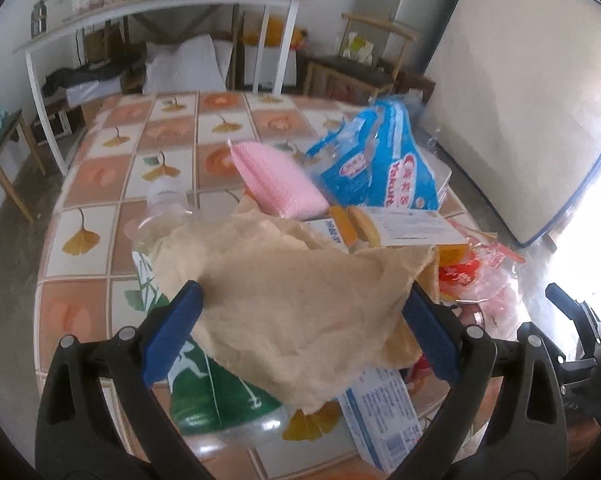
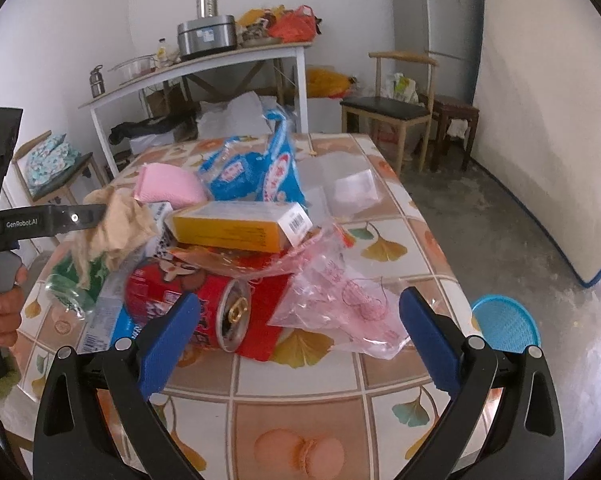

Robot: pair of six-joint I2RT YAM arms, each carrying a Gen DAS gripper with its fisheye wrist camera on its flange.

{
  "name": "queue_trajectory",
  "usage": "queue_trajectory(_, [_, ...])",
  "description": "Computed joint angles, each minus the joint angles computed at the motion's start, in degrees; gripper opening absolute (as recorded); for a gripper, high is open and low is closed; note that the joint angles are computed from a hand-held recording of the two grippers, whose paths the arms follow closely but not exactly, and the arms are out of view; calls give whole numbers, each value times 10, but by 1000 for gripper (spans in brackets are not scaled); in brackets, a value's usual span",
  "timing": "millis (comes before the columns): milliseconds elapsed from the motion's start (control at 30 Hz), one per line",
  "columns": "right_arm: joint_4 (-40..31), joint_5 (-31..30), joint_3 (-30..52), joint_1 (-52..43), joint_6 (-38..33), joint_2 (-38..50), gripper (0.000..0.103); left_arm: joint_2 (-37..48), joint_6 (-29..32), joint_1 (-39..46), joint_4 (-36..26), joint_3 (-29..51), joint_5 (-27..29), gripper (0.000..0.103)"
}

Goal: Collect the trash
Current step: 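Grasp the beige cloth with the left tool while the right tool reaches toward the pink plastic bag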

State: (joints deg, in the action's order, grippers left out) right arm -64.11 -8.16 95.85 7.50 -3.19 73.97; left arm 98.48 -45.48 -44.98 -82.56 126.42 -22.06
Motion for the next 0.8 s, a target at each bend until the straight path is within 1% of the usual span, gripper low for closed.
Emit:
queue_trajectory(33, [1, -3, -2, -4, 0, 3, 97, 0, -1, 2, 1, -4, 5, 94])
queue_trajectory(100, [5, -8, -7, -10, 1, 5, 97, 2, 8, 7, 4, -9, 16, 88])
queue_trajectory(133, [6, -10, -9, -12, 2, 6, 97, 12, 12, 8, -6, 3, 21, 77])
queue_trajectory(167, [7, -10, -11, -12, 2, 5, 97, 18, 11, 8, -14, 10, 24, 70])
queue_trajectory(200, [8, -13, -13, -13, 2, 6, 97, 21, 10, 12, -17, 9, 35, 68])
queue_trajectory(267, [10, -15, -16, -13, 1, 6, 97, 19, 6, 14, -13, 0, 50, 56])
queue_trajectory(300, [12, -15, -16, -13, 1, 6, 97, 22, 5, 15, -16, 1, 54, 52])
queue_trajectory(367, [14, -13, -17, -12, 2, 7, 97, 22, 3, 13, -17, -2, 56, 40])
queue_trajectory(400, [15, -13, -18, -13, 2, 6, 97, 21, 0, 11, -17, -4, 55, 36])
queue_trajectory(467, [15, -13, -18, -16, 2, 5, 97, 17, -4, 10, -14, -8, 54, 23])
queue_trajectory(533, [13, -13, -16, -21, 0, 2, 97, 12, -12, 4, -13, -10, 48, 16])
queue_trajectory(633, [13, -13, -15, -33, -5, -2, 97, -4, -28, -8, -1, -21, 35, 7])
queue_trajectory(733, [11, -22, -10, -56, -13, -3, 97, -12, -42, -28, 0, -14, 1, 4])
queue_trajectory(800, [-1, -35, 2, -78, -16, 5, 97, -12, -53, -51, -9, 3, -38, 4])
